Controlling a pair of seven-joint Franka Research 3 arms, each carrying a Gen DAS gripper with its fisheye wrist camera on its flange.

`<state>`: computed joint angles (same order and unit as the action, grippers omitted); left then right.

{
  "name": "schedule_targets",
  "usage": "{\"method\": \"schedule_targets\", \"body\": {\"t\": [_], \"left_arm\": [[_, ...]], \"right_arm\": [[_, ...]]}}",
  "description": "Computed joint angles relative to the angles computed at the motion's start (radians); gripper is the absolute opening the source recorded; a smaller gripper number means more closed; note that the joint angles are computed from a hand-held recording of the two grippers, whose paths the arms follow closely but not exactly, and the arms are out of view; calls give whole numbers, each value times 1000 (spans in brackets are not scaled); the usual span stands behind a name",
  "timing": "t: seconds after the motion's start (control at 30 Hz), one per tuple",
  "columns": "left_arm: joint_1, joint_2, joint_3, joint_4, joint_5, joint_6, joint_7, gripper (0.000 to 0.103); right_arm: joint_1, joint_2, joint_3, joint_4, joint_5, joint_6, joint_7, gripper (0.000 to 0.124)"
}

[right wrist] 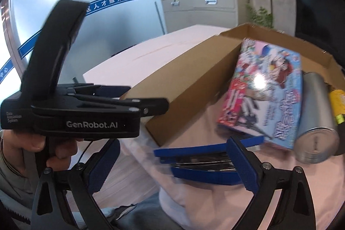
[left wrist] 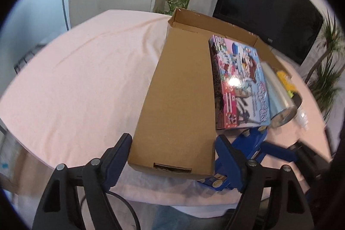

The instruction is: Organize rigid objects

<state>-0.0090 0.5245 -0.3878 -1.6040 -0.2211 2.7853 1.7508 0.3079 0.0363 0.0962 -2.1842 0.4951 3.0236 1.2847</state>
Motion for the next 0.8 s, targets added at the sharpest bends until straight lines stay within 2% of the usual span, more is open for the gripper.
{"method": "schedule_targets", "body": {"t": [0.07, 0.13, 0.17, 0.2, 0.23, 0.27, 0.3, 0.33, 0.37, 0.4, 0.43, 0.47, 0.5, 0.53, 0.57, 0.67, 0.7, 0.77, 0.8], "left_arm": [[55, 16, -52, 26, -75, -43, 31, 79], [93, 31, -81, 55, -148, -91, 56, 77], [121, 45, -101, 76, -205, -129, 56, 27], [176, 78, -155, 104, -333, -178, 114, 20], [221, 136, -195, 160, -444, -269, 101, 16], [237, 158, -201, 182, -486, -303, 103, 24], [219, 145, -171, 174, -458, -282, 81, 33], [169, 106, -107, 146, -409, -231, 38, 43], [130, 76, -61, 120, -368, -190, 9, 44], [118, 55, -51, 101, -368, -156, 27, 47], [130, 36, -75, 81, -388, -125, 89, 59], [120, 22, -72, 72, -385, -105, 106, 80], [89, 6, -45, 61, -354, -82, 86, 86], [43, -5, -6, 59, -294, -60, 48, 85], [21, -3, 8, 67, -247, -74, 42, 85], [4, 32, 6, 126, -171, -187, 71, 85], [6, 52, 4, 151, -170, -216, 73, 85], [45, 120, -33, 239, -244, -316, 71, 85], [62, 149, -41, 271, -309, -363, 90, 85]], "right_arm": [[-3, 0, 7, 2, 64, -12, -46, 96], [-1, 4, 8, 9, 72, -10, -52, 96], [0, 5, 9, 12, 79, -10, -59, 96], [0, 5, 12, 14, 96, -11, -71, 96], [-1, 4, 16, 17, 131, -15, -99, 96], [1, 10, 19, 26, 154, -14, -115, 96], [-2, 3, 21, 22, 186, -19, -143, 96], [-2, -1, 21, 20, 204, -24, -160, 96], [-2, -12, 17, 13, 204, -28, -160, 96], [-2, -8, 12, 17, 207, -30, -167, 96], [-5, -10, 10, 20, 231, -39, -190, 96], [-5, -9, 10, 24, 258, -40, -210, 96], [-5, -11, 9, 25, 276, -43, -225, 96], [-7, -13, 6, 28, 291, -52, -240, 96], [-7, -15, 5, 31, 296, -59, -251, 96], [-12, 19, -6, 68, 257, -70, -244, 96], [-10, 25, -9, 76, 210, -65, -208, 96], [-6, 46, -8, 97, 143, -43, -162, 96], [5, 62, -23, 112, 49, -41, -91, 95]]}}
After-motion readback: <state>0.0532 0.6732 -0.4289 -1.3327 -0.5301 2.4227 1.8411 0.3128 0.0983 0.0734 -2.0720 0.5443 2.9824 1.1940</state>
